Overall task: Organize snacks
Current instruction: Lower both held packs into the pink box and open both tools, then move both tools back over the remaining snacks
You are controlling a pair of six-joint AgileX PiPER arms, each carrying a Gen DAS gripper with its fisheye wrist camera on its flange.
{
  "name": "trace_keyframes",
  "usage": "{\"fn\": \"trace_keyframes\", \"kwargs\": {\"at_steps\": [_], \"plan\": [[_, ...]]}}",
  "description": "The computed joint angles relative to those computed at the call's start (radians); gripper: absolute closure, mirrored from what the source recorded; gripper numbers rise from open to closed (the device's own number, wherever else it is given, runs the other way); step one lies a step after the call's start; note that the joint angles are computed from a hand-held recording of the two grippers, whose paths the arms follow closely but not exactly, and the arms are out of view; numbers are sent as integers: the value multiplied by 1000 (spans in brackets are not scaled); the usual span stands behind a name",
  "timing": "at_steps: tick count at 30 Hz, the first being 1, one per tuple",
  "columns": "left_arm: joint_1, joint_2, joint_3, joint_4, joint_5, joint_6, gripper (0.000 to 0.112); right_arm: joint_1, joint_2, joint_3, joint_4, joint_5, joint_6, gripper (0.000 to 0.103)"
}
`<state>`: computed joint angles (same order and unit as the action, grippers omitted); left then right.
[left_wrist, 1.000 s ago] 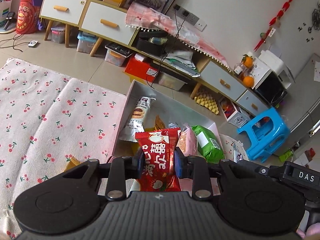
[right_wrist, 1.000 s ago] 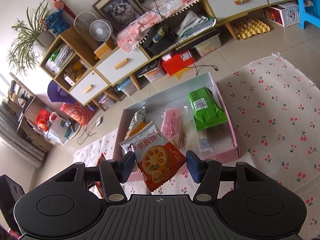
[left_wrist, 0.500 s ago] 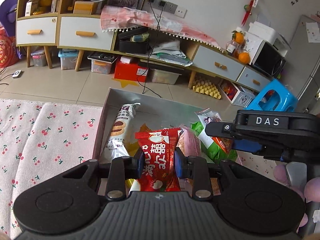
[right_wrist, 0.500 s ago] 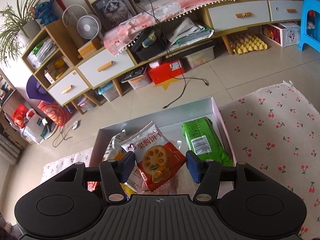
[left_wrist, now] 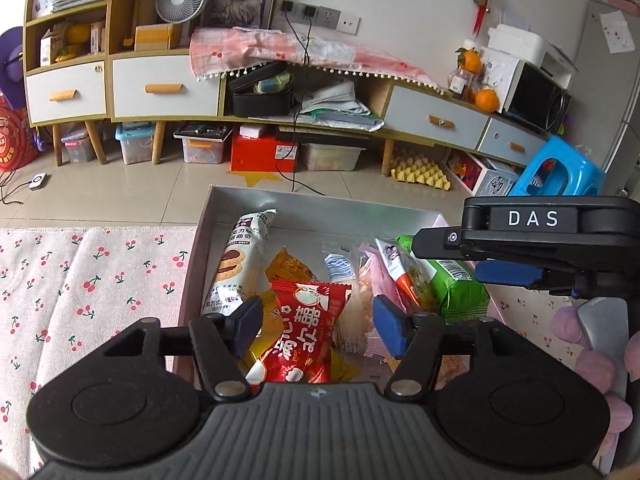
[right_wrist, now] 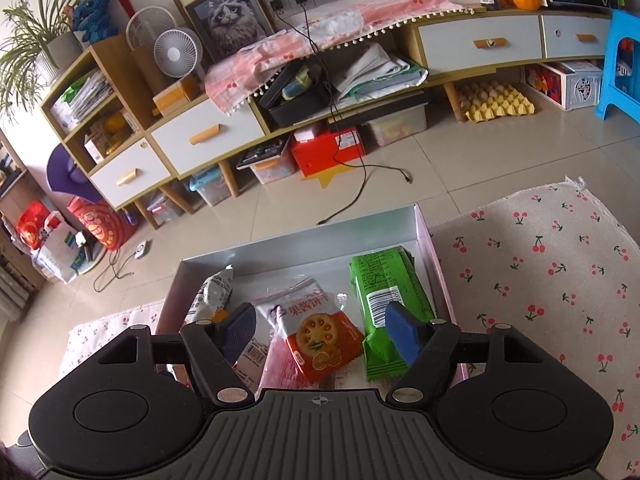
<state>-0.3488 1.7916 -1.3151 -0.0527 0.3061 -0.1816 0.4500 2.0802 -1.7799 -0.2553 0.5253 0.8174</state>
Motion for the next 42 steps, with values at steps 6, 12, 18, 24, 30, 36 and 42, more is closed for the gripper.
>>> {"fn": "trace_keyframes", "kwargs": {"at_steps": [6,12,18,24,30,36,42], "plan": [[-25,-27,0,93,33,-82,35,6,-60,73,-35,-8,20,25],[-52,-68,30,180,56,-154,26,11,-131,152,-50,-12,45,21],[-70,-114,69,238,72,-211,21,22,-207,238,-63,-17,60,20],[-85,-176,125,274,81,-261,17,48,-277,309,-98,-2,83,17],[-85,-227,164,267,99,-273,13,79,-336,369,-115,7,99,16],[-74,-279,202,248,116,-275,10,117,-377,409,-119,24,100,15],[-58,-317,226,215,175,-265,10,152,-420,476,-158,-2,145,11]]}}
